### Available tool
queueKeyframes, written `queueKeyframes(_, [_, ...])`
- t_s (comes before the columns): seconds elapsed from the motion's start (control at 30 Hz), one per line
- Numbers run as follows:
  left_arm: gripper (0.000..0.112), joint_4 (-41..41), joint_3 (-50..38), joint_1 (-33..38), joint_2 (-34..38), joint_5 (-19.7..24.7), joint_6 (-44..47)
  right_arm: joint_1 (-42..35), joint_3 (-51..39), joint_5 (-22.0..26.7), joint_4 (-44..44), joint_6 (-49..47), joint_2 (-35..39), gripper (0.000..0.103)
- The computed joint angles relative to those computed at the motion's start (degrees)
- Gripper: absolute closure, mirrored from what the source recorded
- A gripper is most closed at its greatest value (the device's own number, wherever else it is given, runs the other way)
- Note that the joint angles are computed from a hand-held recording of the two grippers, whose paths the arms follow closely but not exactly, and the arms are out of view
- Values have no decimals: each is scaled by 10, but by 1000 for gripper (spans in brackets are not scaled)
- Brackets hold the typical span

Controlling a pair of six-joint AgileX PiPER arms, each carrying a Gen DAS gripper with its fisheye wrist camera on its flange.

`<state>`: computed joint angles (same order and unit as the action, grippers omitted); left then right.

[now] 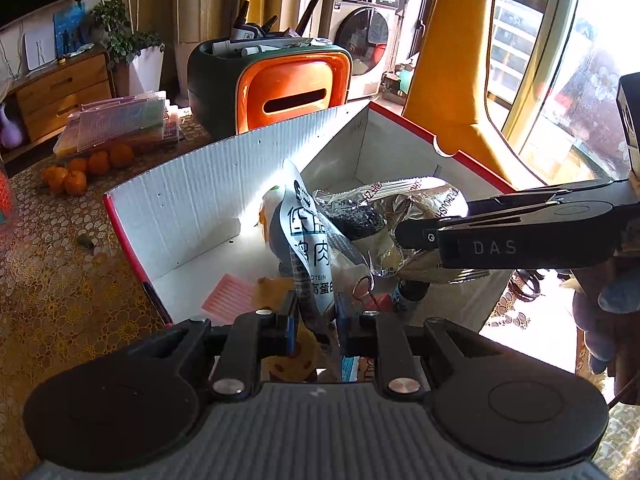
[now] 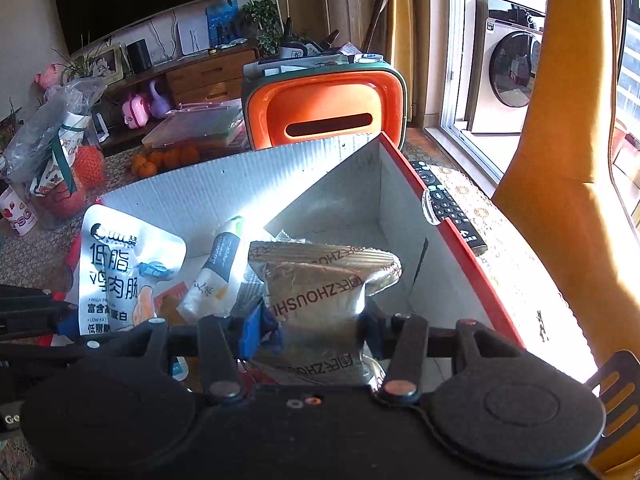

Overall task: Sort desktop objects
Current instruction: 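Lower the white packet and silver pouch into the box and open both grippers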

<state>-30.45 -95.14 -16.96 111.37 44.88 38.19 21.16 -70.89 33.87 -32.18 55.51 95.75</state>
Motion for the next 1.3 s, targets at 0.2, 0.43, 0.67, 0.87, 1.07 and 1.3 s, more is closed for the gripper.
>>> queueKeyframes(0.2, [94,26,-10,-10,7,11,-10,-5,-6,5,15,-19,1,50])
queueKeyframes(0.43, [93,33,-6,-11,-1,19,-10,4,1,12,-7,-2,-10,44])
queueKeyframes(0.67, [45,22,42,-4,-44,-9,-3,17,4,24,-22,13,-27,39])
queueKeyframes(0.87, [45,18,64,7,-78,-12,0,39,10,35,-32,18,-50,35])
queueKeyframes(1.07, [45,10,88,22,-108,-11,2,69,23,42,-54,38,-77,30])
queueKeyframes(1.3, [45,-17,128,47,-148,-28,22,110,42,50,-87,80,-102,25])
